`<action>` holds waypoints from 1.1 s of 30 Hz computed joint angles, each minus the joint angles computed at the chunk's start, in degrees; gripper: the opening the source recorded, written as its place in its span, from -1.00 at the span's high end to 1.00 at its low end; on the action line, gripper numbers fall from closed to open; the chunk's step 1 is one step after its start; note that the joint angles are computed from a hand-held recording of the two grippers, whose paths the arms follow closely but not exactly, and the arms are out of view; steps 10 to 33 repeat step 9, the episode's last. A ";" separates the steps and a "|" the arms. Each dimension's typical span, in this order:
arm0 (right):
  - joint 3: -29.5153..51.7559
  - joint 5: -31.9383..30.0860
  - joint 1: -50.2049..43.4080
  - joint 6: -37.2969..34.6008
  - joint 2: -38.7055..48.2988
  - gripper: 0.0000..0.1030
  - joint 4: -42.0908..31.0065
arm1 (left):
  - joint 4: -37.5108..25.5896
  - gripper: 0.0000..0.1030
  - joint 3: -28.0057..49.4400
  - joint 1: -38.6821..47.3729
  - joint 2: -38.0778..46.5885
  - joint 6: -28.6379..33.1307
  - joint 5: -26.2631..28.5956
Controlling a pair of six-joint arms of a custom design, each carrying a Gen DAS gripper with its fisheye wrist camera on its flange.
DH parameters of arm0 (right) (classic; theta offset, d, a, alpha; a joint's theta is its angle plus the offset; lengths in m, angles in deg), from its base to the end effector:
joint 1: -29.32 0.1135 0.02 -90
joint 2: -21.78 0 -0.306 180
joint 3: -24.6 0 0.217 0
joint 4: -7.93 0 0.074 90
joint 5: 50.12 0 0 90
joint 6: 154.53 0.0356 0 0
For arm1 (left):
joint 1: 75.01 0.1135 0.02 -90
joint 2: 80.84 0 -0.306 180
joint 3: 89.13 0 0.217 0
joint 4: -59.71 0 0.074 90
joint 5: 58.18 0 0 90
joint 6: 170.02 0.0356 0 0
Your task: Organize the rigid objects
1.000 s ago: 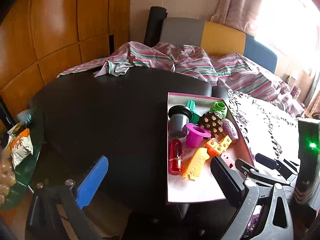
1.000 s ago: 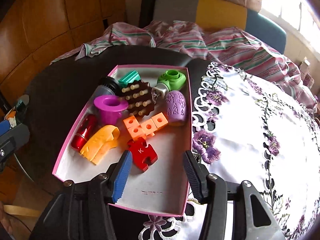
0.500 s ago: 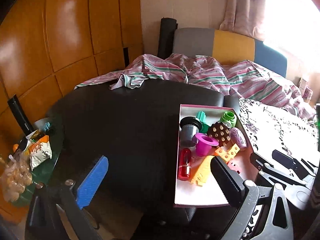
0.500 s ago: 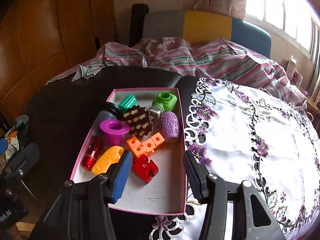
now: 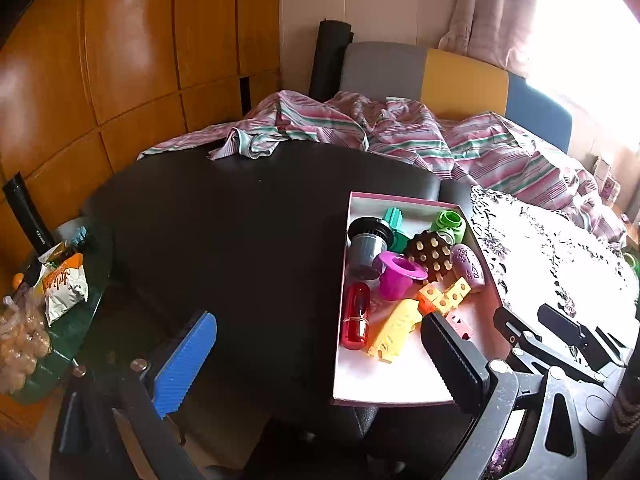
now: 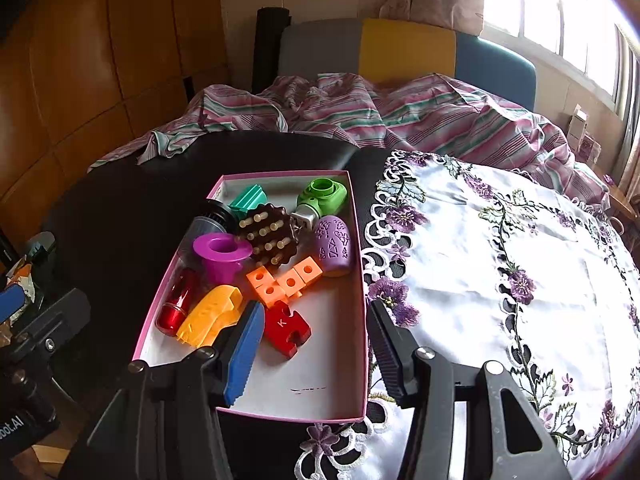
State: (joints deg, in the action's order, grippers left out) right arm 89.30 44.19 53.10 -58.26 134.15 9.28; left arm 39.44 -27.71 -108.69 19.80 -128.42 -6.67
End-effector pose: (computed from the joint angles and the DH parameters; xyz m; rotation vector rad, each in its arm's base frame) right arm 0.3289 0.1420 0.1569 -0.3271 2.3597 0.1609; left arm 0.2589 -0.1459 0.1893 -0.5137 2.2612 0.1945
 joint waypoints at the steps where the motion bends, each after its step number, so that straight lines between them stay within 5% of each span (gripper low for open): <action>1: 0.02 -0.12 0.01 -0.13 -0.04 -0.04 0.18 | 0.38 -1.00 -0.13 0.13 0.03 0.20 0.03; 33: 2.04 -0.05 0.32 -0.41 1.18 -0.04 -0.84 | 3.73 -0.99 -1.44 0.72 0.02 2.13 -0.98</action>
